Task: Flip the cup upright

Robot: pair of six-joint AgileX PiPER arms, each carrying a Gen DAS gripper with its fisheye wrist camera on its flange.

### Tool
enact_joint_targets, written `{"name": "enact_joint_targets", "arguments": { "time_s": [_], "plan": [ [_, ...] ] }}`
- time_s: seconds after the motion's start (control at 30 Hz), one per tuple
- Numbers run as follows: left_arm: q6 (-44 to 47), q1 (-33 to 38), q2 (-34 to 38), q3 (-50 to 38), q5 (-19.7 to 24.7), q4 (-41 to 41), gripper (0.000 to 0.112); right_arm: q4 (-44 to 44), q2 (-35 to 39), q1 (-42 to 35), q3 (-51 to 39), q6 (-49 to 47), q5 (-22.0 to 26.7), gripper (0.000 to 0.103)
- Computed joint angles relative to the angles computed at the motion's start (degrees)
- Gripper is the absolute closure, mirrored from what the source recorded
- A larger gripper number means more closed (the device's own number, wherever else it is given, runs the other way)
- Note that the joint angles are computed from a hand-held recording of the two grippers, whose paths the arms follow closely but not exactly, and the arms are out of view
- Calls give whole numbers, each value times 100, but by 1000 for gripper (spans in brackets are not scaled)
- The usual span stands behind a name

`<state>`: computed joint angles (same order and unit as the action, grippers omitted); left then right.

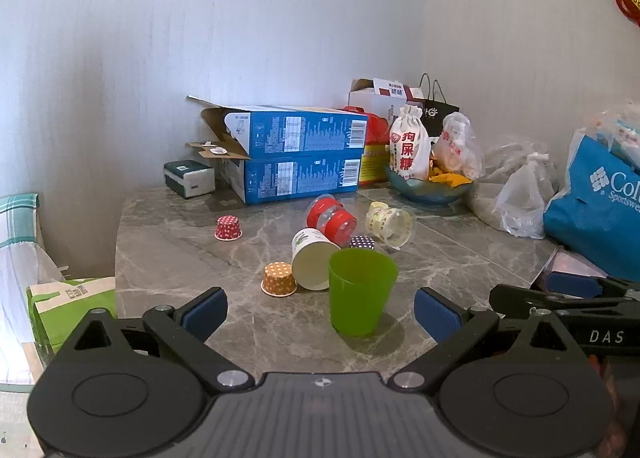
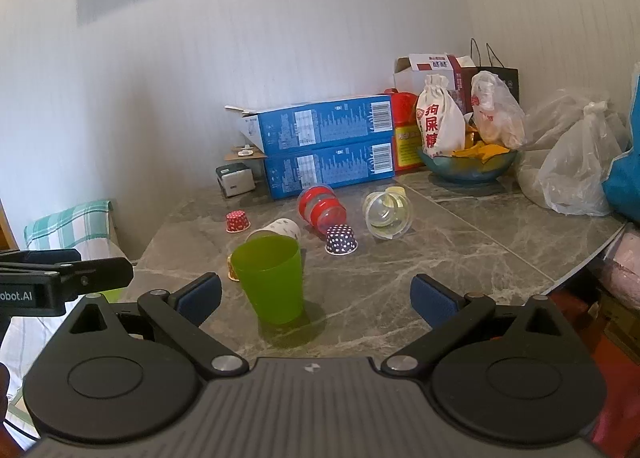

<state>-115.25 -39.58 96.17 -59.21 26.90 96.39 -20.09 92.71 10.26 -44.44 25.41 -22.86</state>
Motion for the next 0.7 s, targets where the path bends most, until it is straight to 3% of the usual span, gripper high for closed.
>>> {"name": "enact_joint_targets", "arguments": {
  "time_s": [0.7],
  "plan": [
    [201, 34, 237, -237, -119, -203, 11, -471, 189, -99, -186, 343, 94, 1]
  ]
}}
